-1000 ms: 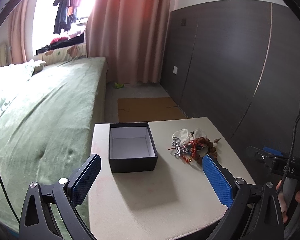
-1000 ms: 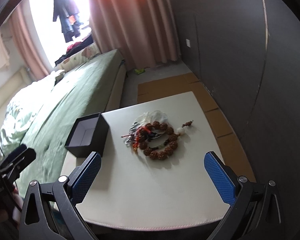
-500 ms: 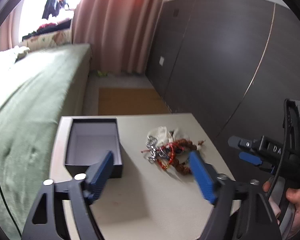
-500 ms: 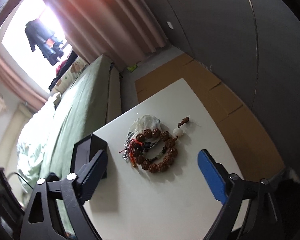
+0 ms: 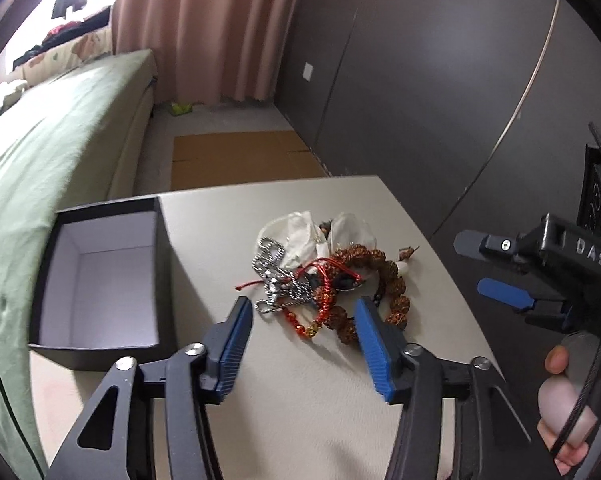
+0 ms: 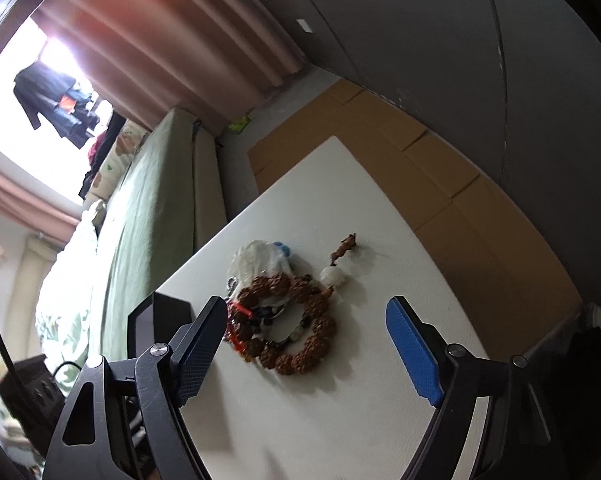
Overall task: Organize jewelry
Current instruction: 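Close the left gripper on the red string bracelet and silver chain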
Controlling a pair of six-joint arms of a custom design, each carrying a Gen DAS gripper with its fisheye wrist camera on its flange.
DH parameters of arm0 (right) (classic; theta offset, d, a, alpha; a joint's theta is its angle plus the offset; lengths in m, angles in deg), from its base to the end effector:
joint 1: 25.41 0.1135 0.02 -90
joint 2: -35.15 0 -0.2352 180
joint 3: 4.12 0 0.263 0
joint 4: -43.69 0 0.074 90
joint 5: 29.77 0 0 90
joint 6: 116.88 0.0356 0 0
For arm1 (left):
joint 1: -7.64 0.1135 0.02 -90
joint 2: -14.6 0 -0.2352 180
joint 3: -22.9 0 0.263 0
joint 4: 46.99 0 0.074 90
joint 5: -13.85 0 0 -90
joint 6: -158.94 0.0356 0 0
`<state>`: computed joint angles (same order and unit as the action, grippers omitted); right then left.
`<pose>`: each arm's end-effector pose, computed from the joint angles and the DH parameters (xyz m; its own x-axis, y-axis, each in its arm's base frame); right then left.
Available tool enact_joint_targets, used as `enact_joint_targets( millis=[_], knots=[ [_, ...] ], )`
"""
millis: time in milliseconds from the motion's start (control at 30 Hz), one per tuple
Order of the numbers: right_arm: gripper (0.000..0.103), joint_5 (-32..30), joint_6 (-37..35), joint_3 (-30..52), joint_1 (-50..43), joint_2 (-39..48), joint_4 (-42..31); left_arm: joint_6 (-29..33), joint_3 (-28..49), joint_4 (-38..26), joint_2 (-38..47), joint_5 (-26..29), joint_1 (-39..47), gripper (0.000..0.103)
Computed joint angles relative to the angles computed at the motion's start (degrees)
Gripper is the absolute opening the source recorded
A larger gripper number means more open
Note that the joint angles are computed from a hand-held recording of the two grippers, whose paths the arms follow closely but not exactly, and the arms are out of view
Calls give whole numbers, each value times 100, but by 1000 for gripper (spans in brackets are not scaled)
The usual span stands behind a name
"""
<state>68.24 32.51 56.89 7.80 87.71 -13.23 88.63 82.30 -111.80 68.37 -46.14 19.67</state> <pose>0.1781 0.1106 0.2571 -0.7192 0.5478 -0.4274 0.3023 0.8005 0.5175 0.1958 0.0235 0.2390 -0.7672 0.1348 -0.6271 0.3490 0.9080 -0.2318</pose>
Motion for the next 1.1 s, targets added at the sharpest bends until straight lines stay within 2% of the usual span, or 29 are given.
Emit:
enact_joint_targets(
  millis=[267,467,500,567,633,733,1100],
  knots=[
    [83,-584,-100,-184,-547,306,486,-384,-175,631,490,-381,-550,42],
    [83,-802,-183,-174,-640,494,625,-527,-194,1003,796,-589,-764,41],
    [83,-830,-206,-170,-661,513,634,-506,-197,1031,822,-560,-745,39],
    [83,-867,-220,-171,-675,534,662,-451,-157,976,848,-442,-680,25],
    [83,-880,-226,-175,-665,515,661,-436,-125,952,835,-345,-653,16],
    [83,-836,-242,-158,-623,540,675,-336,-142,932,771,-266,-598,8],
    [83,-674,-195,-14,-357,731,719,-122,154,615,737,482,88,7]
  ],
)
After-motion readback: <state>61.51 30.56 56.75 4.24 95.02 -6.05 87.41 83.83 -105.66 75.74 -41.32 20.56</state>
